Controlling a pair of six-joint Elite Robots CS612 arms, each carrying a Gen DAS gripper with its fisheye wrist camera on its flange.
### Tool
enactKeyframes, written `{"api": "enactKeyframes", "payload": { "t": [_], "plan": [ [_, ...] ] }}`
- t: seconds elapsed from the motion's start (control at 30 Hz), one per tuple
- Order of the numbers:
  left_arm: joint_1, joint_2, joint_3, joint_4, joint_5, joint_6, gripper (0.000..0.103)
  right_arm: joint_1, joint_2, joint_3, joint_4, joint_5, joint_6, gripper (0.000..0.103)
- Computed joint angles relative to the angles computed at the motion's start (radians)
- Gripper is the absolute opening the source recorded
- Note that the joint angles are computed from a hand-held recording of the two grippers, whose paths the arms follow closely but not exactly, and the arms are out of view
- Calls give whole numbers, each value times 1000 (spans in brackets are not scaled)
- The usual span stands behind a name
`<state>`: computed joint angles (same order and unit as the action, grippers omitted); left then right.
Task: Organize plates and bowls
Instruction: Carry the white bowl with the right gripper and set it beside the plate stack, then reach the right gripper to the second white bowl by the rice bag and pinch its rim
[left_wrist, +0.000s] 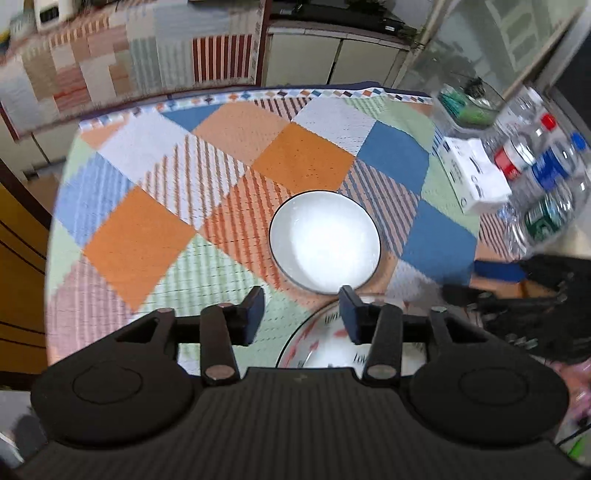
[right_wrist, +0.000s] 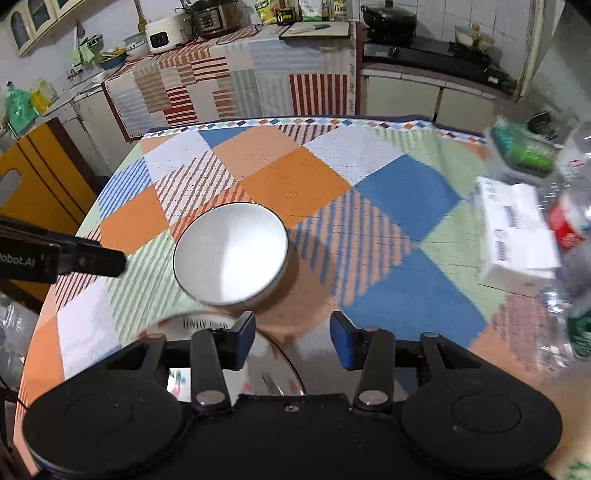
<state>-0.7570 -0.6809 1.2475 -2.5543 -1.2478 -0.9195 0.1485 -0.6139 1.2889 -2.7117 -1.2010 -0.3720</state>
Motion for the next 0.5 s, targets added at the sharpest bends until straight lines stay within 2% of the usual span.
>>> {"api": "enactKeyframes", "payload": {
  "t": [0.07, 0.13, 0.3, 0.37, 0.5],
  "plan": [
    [-14, -21, 20, -3, 8, 15, 52, -12, -31, 42, -14, 4, -29, 62],
    [-24, -38, 35, -7, 2, 35, 55, -23, -65, 83, -19, -6, -72, 62],
    [-51, -71, 53, 19, -15, 100, 65, -47, -135, 170, -47, -13, -105, 64],
    [-63, -85, 64, 29, -16, 97, 67, -57, -159, 202, -58, -4, -137, 70],
    [-78, -105, 89, 8, -42, 116, 78, -76, -200, 258, -63, -8, -180, 71]
  ]
}}
